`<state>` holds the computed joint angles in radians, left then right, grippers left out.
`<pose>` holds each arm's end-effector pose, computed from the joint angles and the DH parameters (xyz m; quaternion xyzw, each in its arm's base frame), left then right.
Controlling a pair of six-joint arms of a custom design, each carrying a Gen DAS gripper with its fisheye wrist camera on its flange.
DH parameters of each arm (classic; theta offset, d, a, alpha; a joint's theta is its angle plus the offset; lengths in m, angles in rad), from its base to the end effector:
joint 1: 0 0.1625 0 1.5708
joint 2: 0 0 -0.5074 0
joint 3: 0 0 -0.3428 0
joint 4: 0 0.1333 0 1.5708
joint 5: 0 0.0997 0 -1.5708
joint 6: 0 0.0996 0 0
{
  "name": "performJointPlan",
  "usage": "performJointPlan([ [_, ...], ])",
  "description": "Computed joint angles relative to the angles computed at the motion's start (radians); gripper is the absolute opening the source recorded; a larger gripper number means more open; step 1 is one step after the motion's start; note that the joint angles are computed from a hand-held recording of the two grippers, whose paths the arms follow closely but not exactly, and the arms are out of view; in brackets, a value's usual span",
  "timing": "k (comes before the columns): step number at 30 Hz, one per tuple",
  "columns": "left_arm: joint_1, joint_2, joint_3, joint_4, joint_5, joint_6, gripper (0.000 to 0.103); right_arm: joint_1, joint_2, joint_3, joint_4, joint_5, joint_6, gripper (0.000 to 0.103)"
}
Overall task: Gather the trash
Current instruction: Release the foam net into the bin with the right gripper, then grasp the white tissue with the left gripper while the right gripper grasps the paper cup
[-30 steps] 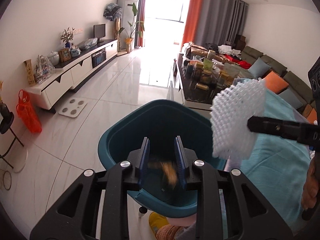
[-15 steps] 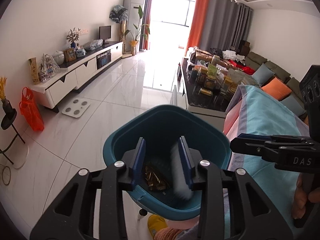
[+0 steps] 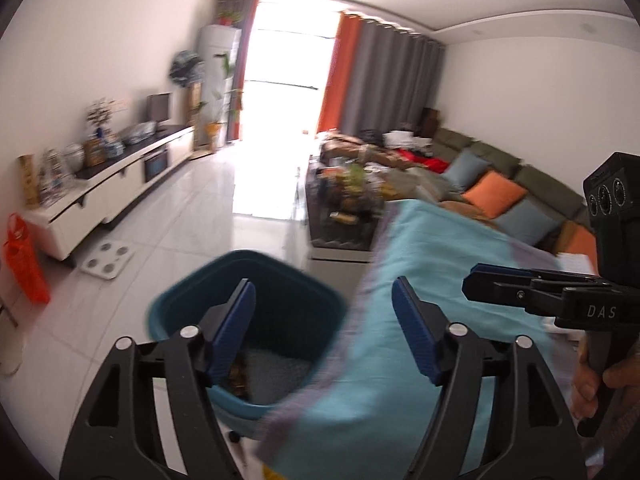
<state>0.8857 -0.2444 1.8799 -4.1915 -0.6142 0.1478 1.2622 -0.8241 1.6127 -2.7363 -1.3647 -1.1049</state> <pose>-0.1964 -0.5796 -0.0054 0.1174 0.8034 -0.5124 0.2796 -0.0707 -0.7277 0.2378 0.3966 -0.8932 0.2073 0.0442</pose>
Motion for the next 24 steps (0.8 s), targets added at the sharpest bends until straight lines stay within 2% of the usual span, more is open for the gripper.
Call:
performJointPlan([
  [6,-0.042,0.055,-0.093,0.158,-0.141,-0.012,0.071,-0.09,-0.1,0.054,-0.06,0.088,0.019,0.041],
  [11,-0.058,0.111,-0.206,0.328,-0.255,-0.039,0.072,-0.169,-0.16,0.091,-0.147,0.128,0.056,0.041],
  [17,-0.073,0.179,-0.375,0.558,-0.318,-0.045,0.072,-0.253,-0.208,0.133,-0.276,0.164,0.113,0.041],
  [22,-0.073,0.226,-0.491,0.669,-0.36,-0.025,0.072,-0.308,-0.226,0.148,-0.353,0.179,0.162,0.041],
  [24,-0.076,0.228,-0.504,0.699,-0.365,-0.025,0.073,-0.327,-0.23,0.148,-0.378,0.182,0.177,0.041],
])
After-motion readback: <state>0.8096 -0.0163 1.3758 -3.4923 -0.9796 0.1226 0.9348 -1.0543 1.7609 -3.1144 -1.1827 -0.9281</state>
